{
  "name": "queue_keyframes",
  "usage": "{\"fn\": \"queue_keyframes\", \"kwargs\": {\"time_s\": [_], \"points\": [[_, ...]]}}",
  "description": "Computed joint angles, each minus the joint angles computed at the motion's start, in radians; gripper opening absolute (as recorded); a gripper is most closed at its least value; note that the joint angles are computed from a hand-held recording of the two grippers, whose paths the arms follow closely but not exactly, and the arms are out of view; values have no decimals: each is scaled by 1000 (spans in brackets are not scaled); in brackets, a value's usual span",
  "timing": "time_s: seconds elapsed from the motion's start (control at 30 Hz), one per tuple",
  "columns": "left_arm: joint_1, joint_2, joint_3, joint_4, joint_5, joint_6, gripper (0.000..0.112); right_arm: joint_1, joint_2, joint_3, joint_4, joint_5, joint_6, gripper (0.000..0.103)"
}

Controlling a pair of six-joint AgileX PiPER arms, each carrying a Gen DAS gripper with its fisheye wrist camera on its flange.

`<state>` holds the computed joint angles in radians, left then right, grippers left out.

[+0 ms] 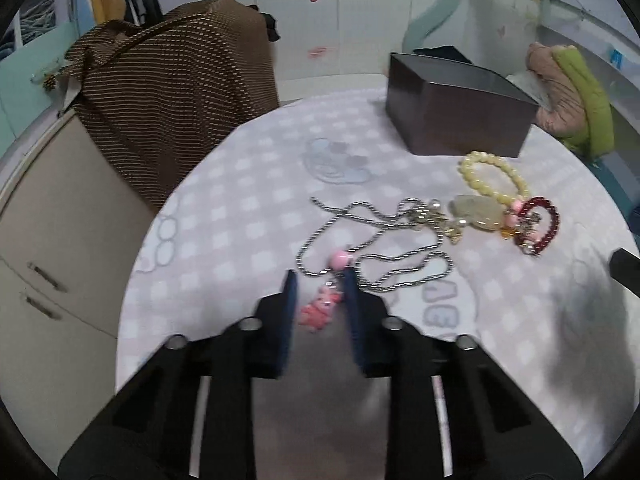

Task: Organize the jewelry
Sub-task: 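Grasp the pink bear charm with the left gripper, then grasp the dark red bead bracelet with the right gripper while the left gripper holds the pink charm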

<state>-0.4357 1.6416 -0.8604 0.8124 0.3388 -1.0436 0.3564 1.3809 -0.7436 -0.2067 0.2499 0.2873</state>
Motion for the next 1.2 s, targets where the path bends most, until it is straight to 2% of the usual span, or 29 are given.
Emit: {"fn": "queue_keyframes", "kwargs": {"time_s": [0.17, 0.33, 0.5, 0.57, 0.73, 0.83, 0.9, 0.97, 1.03, 1.1, 1.2], "points": [[24, -46, 57, -46, -80, 32, 12, -11, 39, -36, 96, 17, -115, 95], [13, -119, 120, 21, -93, -65, 12, -16, 92, -63, 140, 22, -169, 96], [-30, -223, 187, 84, -74, -165, 12, -35, 167, -104, 269, 10, -323, 94], [-58, -257, 202, 98, -57, -187, 12, -32, 204, -134, 293, 24, -361, 88], [-97, -309, 223, 106, -37, -221, 12, -22, 256, -182, 531, 53, -651, 68], [-102, -317, 230, 114, -41, -236, 12, 0, 268, -184, 498, 37, -660, 64], [-106, -321, 236, 115, -41, -242, 12, -12, 262, -185, 550, 52, -736, 50], [-108, -326, 241, 104, -47, -236, 12, -20, 248, -180, 598, 74, -818, 28], [-111, -331, 244, 103, -48, -238, 12, -25, 229, -170, 598, 100, -838, 17], [-121, -335, 249, 117, -46, -259, 12, -27, 213, -153, 598, 107, -840, 15], [-139, -344, 253, 131, -36, -282, 12, -60, 184, -118, 691, 123, -929, 14]]}}
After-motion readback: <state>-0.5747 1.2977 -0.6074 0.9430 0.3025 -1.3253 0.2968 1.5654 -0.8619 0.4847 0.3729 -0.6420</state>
